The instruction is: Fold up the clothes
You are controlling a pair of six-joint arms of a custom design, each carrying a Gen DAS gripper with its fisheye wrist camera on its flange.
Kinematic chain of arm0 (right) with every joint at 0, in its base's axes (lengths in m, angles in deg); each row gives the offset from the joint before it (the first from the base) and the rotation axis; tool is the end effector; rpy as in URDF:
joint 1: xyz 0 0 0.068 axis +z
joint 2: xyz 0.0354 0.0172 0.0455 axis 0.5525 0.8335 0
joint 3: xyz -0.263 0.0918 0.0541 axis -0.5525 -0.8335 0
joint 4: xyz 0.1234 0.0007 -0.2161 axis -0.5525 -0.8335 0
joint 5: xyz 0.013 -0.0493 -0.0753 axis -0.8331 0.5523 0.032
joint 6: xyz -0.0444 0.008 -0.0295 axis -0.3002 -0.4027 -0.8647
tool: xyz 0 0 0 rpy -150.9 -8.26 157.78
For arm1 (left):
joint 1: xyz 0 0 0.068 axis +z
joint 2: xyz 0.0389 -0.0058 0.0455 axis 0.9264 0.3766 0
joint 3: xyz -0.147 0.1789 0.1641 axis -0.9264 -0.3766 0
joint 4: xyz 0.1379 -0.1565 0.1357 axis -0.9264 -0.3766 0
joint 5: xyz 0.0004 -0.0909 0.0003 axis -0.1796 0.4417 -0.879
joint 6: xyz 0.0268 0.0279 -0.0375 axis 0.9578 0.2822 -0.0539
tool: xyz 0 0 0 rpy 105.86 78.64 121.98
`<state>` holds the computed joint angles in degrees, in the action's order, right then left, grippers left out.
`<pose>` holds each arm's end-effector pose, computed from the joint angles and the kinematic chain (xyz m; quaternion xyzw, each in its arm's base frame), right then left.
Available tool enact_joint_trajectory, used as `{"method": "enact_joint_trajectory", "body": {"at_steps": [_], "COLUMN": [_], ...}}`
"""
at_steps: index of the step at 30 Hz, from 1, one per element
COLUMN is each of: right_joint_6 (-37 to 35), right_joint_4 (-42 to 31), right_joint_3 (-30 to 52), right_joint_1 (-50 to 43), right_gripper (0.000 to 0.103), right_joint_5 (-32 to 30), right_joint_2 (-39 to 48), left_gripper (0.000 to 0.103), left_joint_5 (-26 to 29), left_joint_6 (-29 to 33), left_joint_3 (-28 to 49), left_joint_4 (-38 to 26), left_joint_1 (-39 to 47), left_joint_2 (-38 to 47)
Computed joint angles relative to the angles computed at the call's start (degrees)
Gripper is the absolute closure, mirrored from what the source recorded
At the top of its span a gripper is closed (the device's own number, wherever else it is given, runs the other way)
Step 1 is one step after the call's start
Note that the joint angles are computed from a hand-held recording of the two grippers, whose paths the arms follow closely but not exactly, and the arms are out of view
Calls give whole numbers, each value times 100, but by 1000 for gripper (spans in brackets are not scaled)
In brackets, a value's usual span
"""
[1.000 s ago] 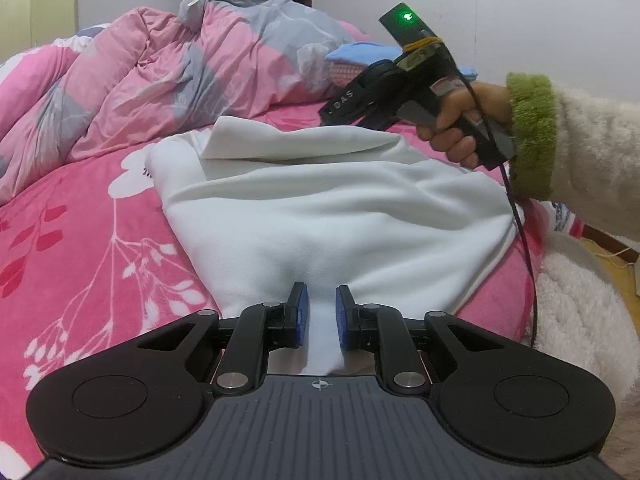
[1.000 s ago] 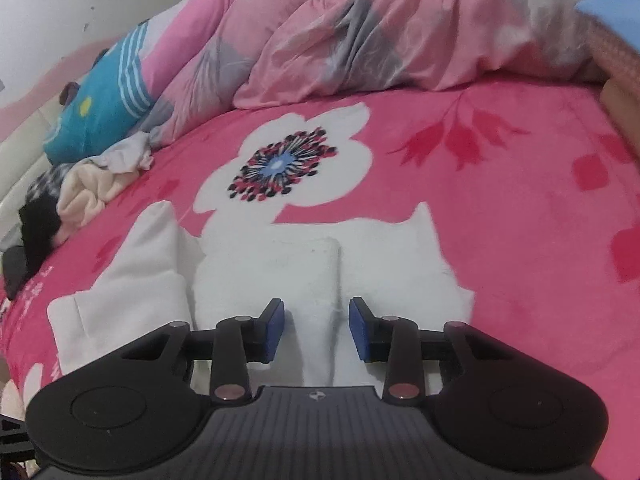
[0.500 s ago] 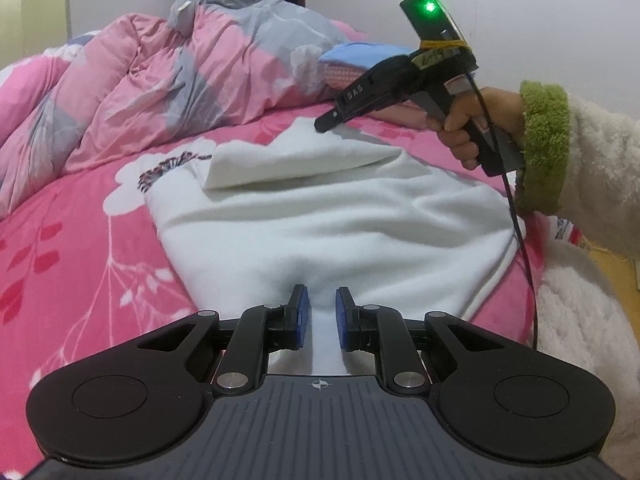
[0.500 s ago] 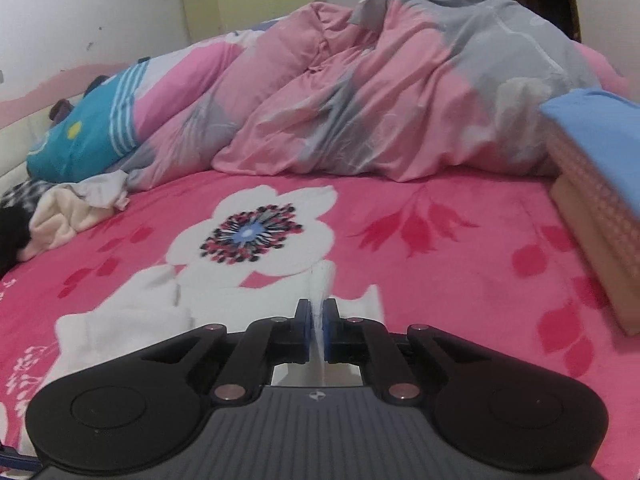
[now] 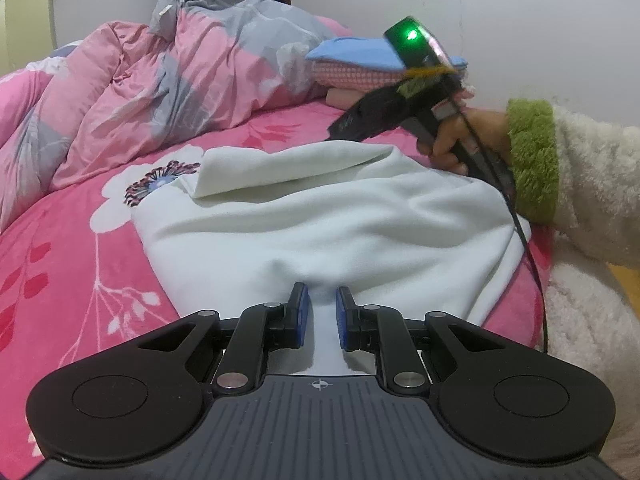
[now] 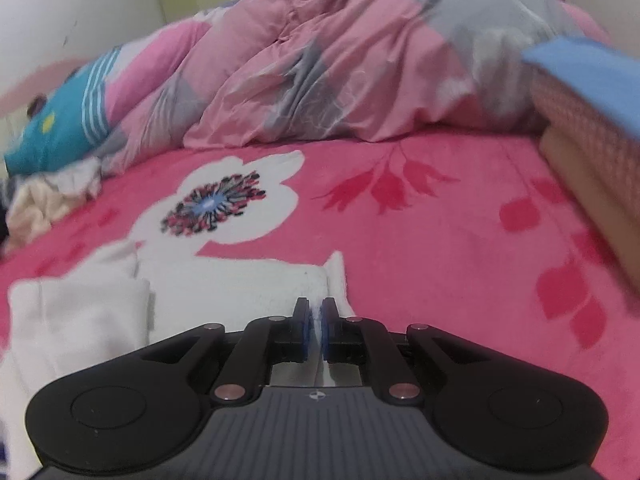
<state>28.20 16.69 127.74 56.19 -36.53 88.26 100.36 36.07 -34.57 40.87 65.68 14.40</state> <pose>0.3411 0.1466 0.2195 -0.0830 0.8847 0.1952 0.4150 0.1646 -0.0166 0.2036 0.2249 0.8571 -0.0658 0.4588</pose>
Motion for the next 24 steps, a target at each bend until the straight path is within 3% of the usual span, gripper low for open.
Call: {"method": "enact_joint_trajectory", "body": {"at_steps": [3,6,10,13,19,24], "right_joint_6": [609,999,1000,1063,998,920], "right_joint_4": [52,115,-198,-218,-15,-9], "right_joint_3": [-400,-987,-1481,-1794,-1648,-1072], "right_joint_1": [-341,-805,-881,-746,-410,-338], "right_gripper": [93,92,83,82,80,79], "right_joint_5": [-186,-845,-1192,-1358,-1187,-1105], "right_joint_2": [-574,-1317,-2077,-2413,-1946,-1144], "left_gripper": [88,88,88,88,88,83], "left_joint_5": [42,75,144,388,1269,1315], "left_joint_6": [-11,-64,-193,-325,-524,-1149], "left_joint_3": [43,94,174,279,627,1048], "left_joint_4": [-93,-181,-371,-664,-1131,-826], "left_joint_1": [36,64,133,380,1513,2143], "left_joint_2": [-14,-17,-76,-195,-205,652]}}
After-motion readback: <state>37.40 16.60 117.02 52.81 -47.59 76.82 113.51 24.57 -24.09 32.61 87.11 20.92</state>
